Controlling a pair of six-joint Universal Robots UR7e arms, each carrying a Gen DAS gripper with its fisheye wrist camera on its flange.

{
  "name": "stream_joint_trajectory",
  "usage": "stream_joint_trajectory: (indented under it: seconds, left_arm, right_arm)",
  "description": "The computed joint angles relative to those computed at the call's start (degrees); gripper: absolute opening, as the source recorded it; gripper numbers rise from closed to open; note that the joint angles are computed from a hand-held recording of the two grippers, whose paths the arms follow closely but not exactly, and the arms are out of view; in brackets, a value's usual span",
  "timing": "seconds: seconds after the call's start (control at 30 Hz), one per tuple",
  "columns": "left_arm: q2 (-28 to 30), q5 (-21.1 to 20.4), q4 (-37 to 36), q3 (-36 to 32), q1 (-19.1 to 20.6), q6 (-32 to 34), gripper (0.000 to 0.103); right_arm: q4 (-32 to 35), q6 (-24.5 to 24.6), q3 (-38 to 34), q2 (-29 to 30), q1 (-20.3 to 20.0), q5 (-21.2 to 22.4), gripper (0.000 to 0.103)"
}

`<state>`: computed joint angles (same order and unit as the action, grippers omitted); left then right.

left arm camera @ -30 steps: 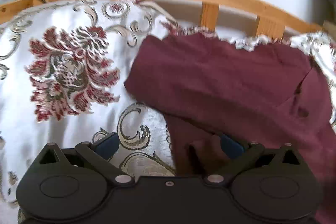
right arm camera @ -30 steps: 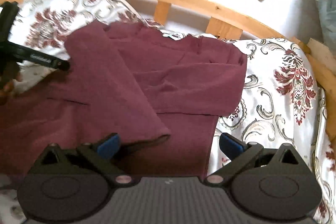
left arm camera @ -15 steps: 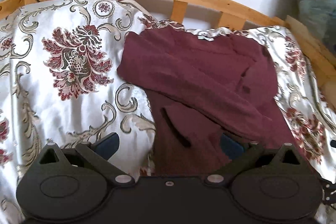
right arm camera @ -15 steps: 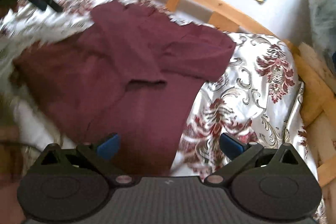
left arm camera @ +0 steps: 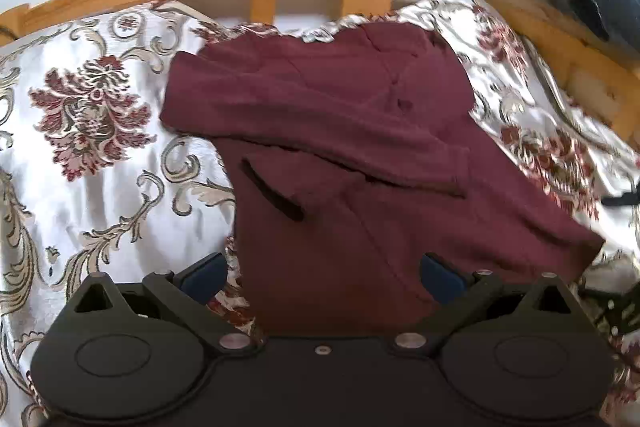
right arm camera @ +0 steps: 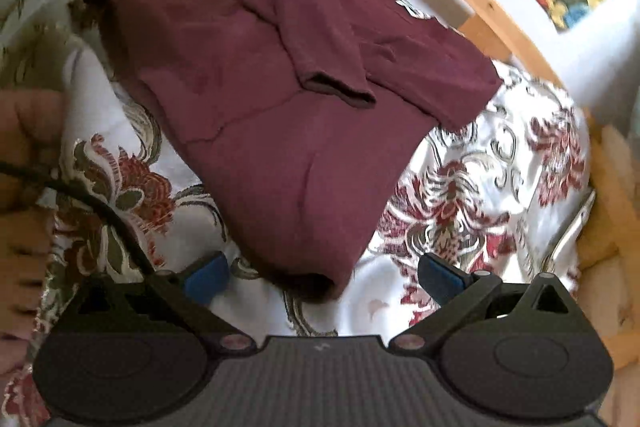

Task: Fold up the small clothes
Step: 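Grasp the maroon shirt hem with the right tool and lift it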

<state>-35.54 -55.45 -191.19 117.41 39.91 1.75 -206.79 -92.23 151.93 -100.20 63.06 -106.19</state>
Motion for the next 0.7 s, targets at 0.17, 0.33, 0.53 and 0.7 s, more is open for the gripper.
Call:
stream_joint_trajectory:
  seconds: [0.17,0.33,0.53,0.7]
  left_arm:
    - [0.37,-0.79,-0.38,0.58,0.09,2.2,0.102]
    - [0.25,-4.37,-2.01,1.42,0.32,6.67,0.102]
    - [1.41,-6.01,-6.1,3.15,-1.52,16.8,0.102]
    - [2.28,-6.94,-4.82,3.13,-2.26,20.43,0.102]
  right_arm:
    - [-15.02,-5.62,1.66,8.26,-0.86,3.88,0.103]
    - [-26.77,-12.97,5.6,12.3,-7.64,19.1,0.094]
    - [-15.17,-21.17,7.16,5.75,-8.23,20.76,0.03]
    - [-7.64,-14.85,4.27,3.45,-2.71,15.51,0.009]
